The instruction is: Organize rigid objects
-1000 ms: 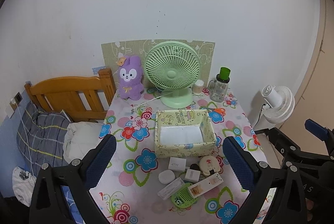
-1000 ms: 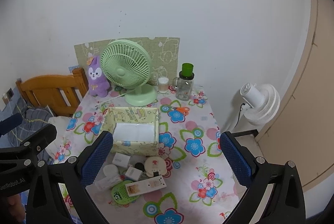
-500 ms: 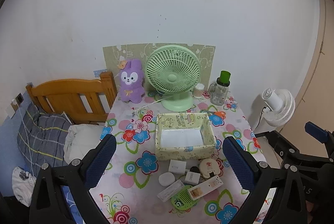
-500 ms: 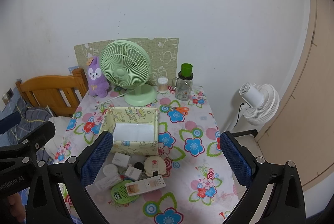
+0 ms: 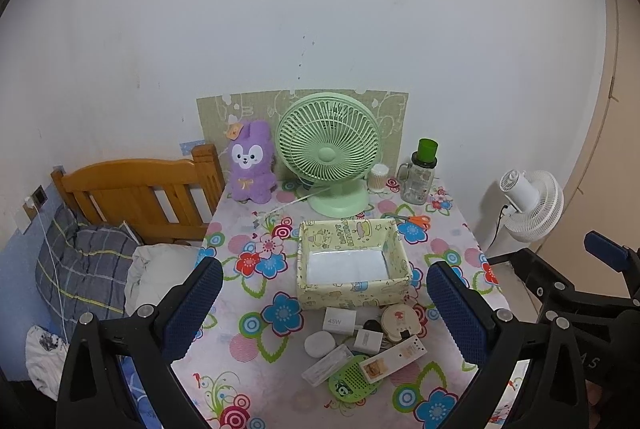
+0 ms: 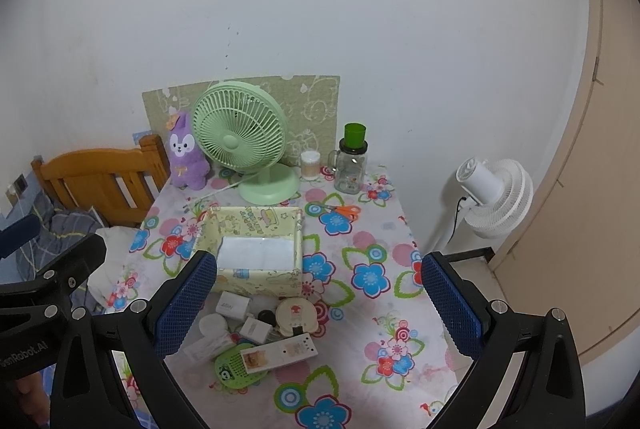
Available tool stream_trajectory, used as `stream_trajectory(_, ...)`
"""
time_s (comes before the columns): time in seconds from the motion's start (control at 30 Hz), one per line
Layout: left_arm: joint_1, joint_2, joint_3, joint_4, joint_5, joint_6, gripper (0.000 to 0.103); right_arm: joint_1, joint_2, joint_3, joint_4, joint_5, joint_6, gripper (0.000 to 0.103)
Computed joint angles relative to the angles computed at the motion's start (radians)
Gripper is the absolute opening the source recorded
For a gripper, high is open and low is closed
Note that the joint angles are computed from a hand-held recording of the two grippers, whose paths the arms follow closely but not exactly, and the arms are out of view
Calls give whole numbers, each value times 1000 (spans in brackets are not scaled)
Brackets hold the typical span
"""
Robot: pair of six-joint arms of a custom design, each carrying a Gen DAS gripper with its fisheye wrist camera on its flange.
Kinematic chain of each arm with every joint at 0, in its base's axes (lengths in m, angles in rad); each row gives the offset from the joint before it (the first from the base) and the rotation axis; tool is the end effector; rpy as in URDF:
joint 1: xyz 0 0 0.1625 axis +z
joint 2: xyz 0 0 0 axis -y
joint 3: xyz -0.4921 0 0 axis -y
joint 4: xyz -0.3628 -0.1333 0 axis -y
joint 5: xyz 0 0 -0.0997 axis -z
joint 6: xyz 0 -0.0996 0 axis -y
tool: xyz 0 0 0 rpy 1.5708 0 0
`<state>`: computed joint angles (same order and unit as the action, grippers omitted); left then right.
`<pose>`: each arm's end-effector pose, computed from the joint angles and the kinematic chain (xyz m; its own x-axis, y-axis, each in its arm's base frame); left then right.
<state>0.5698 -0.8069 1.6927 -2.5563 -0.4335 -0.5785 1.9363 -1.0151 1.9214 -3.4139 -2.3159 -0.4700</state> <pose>-0.4463 -0.5516 0.2052 -0.7115 -0.0382 -0.7016 0.5360 0.6162 -0.5771 0.2764 -0.5381 0.3319 -0.6902 -0.0299 0.7230 -0.5881 0.6053 -0.5364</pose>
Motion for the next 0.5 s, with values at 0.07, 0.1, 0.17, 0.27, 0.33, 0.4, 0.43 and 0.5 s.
stream_trajectory(0.07,-1,-1,4,-5,1,2,103,1,-2,3,-2,-1,2,103)
stream_trajectory(0.1,-2,-1,4,-6,1,3,103,3,-3,5,-4,-2,3,103)
stream_trajectory(0.17,-3,-1,6,-8,3,2,103,2,-5,3,-2,-1,2,103)
stream_trajectory(0.27,-3,1,6,-9,7,-1,103,3,-5,5,-13,-1,-5,103)
stream_trajectory(0.33,-4,1,7,-15,10,2,103,3,-6,6,-17,0,-7,103)
stream_trajectory(0.4,-5,2,8,-17,14,2,103,2,-7,7,-17,1,-6,103)
stream_trajectory(0.43,-6,2,10,-17,16,1,103,2,-7,7,-17,1,-6,103)
stream_trajectory(0.5,-7,2,12,-18,18,0,103,3,-7,7,-13,0,-3,103)
